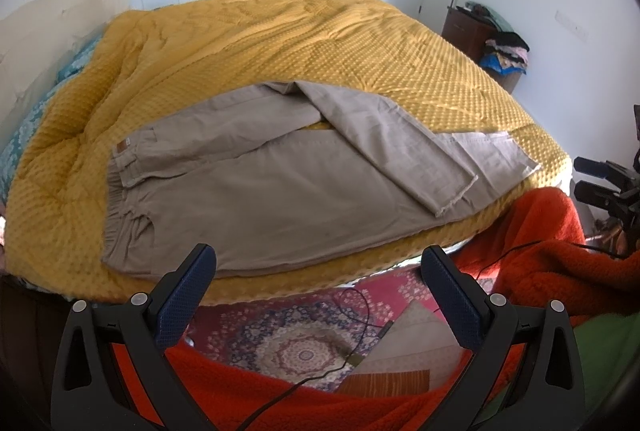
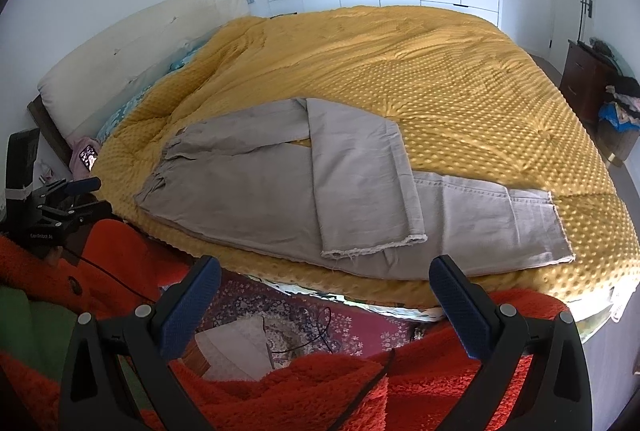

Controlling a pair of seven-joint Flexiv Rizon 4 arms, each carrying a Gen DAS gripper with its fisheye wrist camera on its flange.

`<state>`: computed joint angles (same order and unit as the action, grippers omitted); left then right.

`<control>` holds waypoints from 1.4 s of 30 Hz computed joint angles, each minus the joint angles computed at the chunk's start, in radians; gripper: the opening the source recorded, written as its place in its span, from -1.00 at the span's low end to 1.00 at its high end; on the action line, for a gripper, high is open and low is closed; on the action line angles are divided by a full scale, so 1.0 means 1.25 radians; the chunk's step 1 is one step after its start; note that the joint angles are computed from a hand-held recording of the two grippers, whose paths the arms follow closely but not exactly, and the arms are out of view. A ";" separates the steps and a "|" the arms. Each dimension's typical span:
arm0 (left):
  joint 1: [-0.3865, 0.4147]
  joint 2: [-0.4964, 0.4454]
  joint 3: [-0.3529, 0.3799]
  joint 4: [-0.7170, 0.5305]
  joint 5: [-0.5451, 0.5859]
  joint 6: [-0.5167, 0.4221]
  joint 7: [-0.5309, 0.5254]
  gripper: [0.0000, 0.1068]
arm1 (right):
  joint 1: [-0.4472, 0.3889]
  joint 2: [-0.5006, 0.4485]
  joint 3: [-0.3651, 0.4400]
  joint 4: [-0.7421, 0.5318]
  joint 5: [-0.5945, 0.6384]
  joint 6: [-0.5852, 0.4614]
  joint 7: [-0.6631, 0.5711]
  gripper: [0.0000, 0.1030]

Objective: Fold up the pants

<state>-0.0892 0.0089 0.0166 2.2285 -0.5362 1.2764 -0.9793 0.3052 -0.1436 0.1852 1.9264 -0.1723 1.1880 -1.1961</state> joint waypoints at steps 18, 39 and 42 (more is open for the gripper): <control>-0.005 0.003 0.000 0.006 -0.004 0.008 0.012 0.92 | 0.000 -0.005 0.005 -0.009 0.023 -0.006 -0.018 0.99; -0.009 0.000 -0.003 0.009 -0.007 0.008 0.009 0.92 | 0.004 -0.018 0.008 -0.020 0.039 -0.018 -0.030 0.99; -0.008 0.000 -0.003 0.009 -0.005 0.007 0.009 0.92 | 0.003 -0.018 0.009 -0.020 0.043 -0.021 -0.033 0.99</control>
<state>-0.0995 0.0094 0.0134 2.2397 -0.5426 1.2853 -0.9685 0.3091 -0.1662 0.1959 1.9009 -0.1183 1.1623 -1.2373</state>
